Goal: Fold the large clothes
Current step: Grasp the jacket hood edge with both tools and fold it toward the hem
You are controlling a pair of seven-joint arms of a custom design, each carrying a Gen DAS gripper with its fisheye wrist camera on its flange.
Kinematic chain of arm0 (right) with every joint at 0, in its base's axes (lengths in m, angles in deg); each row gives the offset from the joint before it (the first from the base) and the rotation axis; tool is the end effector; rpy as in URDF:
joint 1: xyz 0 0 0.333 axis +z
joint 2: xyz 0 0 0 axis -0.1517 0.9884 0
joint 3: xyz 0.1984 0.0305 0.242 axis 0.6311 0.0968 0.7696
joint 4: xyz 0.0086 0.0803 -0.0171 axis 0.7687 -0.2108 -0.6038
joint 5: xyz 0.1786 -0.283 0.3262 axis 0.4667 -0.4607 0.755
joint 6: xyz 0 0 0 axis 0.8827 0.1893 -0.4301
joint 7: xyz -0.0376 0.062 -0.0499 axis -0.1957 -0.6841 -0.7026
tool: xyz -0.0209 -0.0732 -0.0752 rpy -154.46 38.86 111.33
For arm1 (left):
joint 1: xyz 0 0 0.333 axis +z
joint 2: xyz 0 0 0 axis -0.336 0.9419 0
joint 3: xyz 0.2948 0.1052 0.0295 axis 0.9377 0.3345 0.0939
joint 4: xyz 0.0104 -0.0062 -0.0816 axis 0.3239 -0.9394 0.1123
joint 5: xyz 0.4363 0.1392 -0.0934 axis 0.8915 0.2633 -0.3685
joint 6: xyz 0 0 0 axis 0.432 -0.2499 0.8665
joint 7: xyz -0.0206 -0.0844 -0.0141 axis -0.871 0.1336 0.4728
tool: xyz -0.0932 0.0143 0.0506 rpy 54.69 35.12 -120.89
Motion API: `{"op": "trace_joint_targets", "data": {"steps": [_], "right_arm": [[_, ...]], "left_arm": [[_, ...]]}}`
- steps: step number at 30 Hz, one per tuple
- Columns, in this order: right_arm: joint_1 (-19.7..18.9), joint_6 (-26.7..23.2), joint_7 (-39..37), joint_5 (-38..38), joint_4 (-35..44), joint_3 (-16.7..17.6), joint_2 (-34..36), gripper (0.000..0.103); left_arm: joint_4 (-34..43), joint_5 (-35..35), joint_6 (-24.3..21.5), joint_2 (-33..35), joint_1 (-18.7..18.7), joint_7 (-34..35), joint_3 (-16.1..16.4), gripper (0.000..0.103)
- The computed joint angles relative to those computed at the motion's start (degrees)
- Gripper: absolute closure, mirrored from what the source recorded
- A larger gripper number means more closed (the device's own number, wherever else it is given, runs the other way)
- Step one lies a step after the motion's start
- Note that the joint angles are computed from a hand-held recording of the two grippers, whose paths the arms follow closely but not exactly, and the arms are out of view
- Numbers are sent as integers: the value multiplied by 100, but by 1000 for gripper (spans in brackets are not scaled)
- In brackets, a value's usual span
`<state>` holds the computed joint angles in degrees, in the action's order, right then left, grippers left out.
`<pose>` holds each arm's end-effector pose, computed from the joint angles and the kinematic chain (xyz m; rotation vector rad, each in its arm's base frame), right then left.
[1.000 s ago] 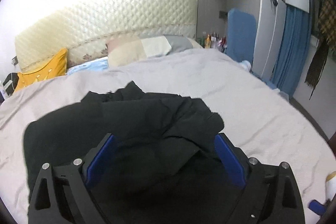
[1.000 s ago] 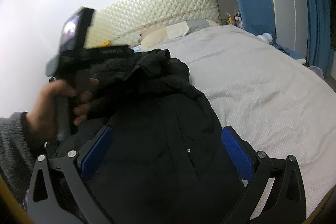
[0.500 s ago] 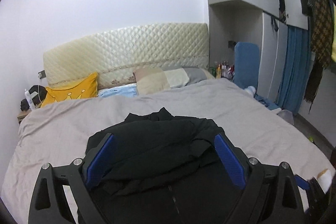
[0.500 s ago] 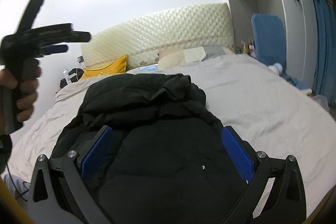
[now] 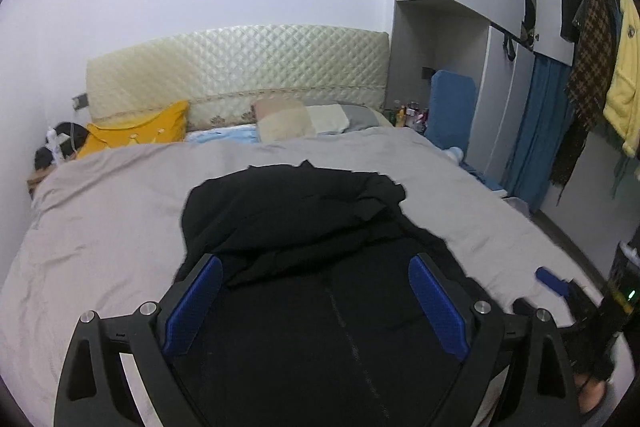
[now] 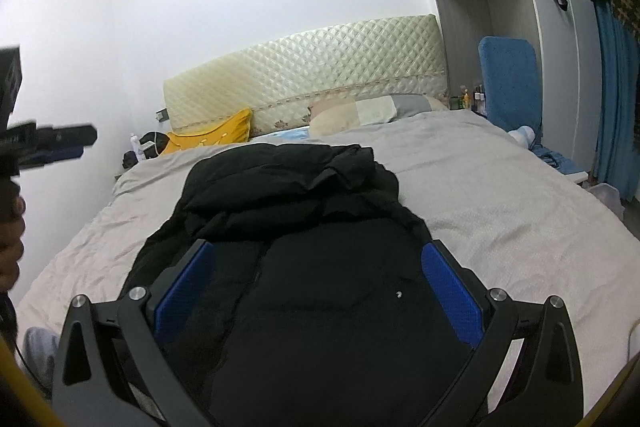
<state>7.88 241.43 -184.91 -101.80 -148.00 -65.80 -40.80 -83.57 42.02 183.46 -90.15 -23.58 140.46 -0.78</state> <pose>0.5793 0.3021 0.5118 -1.4353 1.5192 -0.7226 0.6450 -0.1152 0.6193 -1.4280 1.9150 -1.0424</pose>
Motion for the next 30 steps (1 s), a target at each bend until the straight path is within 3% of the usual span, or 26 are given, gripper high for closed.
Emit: {"op": "trace_joint_targets", "data": {"steps": [13, 20, 22, 26, 30], "right_arm": [[274, -242, -556, 367, 121, 60, 205, 0], [374, -263, -323, 48, 415, -2, 403, 1], [388, -94, -478, 82, 696, -58, 602, 3], [410, -17, -1772, 1131, 1552, -138, 1277, 19], [43, -193, -3929, 2965, 2767, 265, 2339, 27]], "left_arm": [[-862, -1419, 705, -87, -88, 924, 251, 8], [-450, -1611, 592, 321, 13, 1121, 189, 8], [-40, -1225, 521, 651, 83, 906, 136, 8], [885, -234, 504, 1393, 123, 247, 106, 8], [2159, 734, 229, 2354, 15, -553, 264, 8]]}}
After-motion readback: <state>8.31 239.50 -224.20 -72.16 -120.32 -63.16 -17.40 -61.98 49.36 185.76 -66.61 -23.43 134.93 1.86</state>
